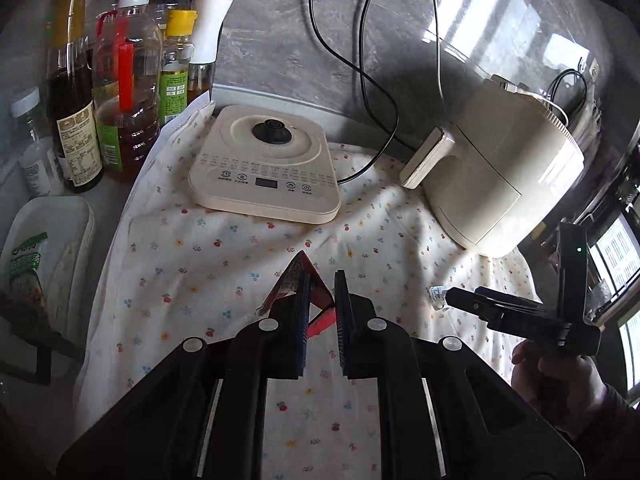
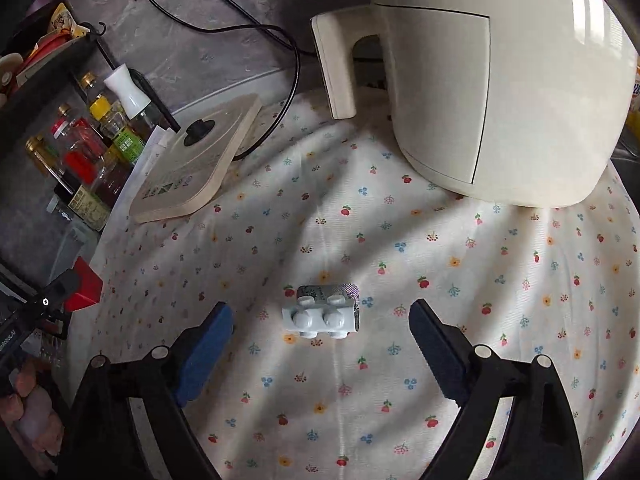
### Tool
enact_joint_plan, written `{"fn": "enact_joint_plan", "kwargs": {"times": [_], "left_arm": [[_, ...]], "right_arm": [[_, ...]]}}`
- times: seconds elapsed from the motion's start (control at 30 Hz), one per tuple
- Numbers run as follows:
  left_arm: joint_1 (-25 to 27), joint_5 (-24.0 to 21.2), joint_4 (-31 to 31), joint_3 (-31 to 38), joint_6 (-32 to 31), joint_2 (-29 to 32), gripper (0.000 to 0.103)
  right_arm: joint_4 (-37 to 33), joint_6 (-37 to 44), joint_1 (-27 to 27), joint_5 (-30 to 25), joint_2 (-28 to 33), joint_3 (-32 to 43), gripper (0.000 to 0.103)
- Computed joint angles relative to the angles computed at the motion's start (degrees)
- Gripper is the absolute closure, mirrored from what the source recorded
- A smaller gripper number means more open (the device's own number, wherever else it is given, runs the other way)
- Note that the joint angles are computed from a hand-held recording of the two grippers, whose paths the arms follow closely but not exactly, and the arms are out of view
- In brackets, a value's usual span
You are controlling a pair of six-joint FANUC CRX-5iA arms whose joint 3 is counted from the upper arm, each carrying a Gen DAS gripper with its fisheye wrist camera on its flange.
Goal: Collect trash
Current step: 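Grasp the red paper piece with the left tool while the right tool grasps the white blister pack, then carry both items over the paper bin and open both tools to drop them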
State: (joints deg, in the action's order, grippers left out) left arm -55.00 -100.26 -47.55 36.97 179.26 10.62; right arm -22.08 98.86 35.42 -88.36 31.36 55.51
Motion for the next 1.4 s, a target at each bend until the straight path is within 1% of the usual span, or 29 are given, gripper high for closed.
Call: {"fn": "enact_joint_plan", "kwargs": {"times": [0.07,0.17,0.33,0.47,0.53,0.67,0.77,0.93,1.17,1.27,1.4], "left_arm": [[-0.67,-0.46,-0.52,-0.58,1.14,-0.54,0.091],[-1.25,-0.45,-0.66,-1.25,1.53,-1.09,0.091],[-0.59,2.03,0.66,-3.14,0.47,-2.32,0.091],[0.6,5.61,2.15,-4.03,-2.38,-2.82,0.091],[1.54,8.16,3.52,-4.92,-4.02,-3.21,0.091],[3.88,13.56,7.58,-6.5,-8.14,-3.36,0.091],[5.36,16.18,10.61,-6.25,-12.24,-2.58,0.091],[5.33,17.87,12.18,-3.07,-17.5,-0.48,0.091],[4.09,18.37,13.17,2.3,-19.55,4.1,0.091],[2.92,17.77,13.16,6.72,-20.47,7.61,0.091],[1.04,16.98,13.31,14.54,-21.42,13.85,0.091]], "right_arm": [[0.09,-1.11,0.35,-4.25,2.72,3.75,0.063],[1.16,-0.01,0.85,-1.16,0.31,0.59,0.063],[1.46,-1.1,0.16,0.75,-2.64,-3.12,0.063],[3.25,-3.26,-0.48,3.65,-6.41,-8.53,0.063],[4.59,-4.71,-0.94,5.66,-8.79,-11.9,0.063],[6.18,-8.33,-2.2,9.32,-13.43,-18.22,0.063],[7.57,-10.26,-3.25,11.38,-16.65,-22.6,0.063],[9.56,-12.34,-4.95,13.37,-21.44,-28.75,0.063],[8.2,-11.65,-9.38,14.0,-26.39,-34.01,0.063],[6.97,-9.94,-12.32,13.76,-28.29,-35.54,0.063],[5.08,-6.31,-17.9,13.5,-31.42,-37.85,0.063]]}}
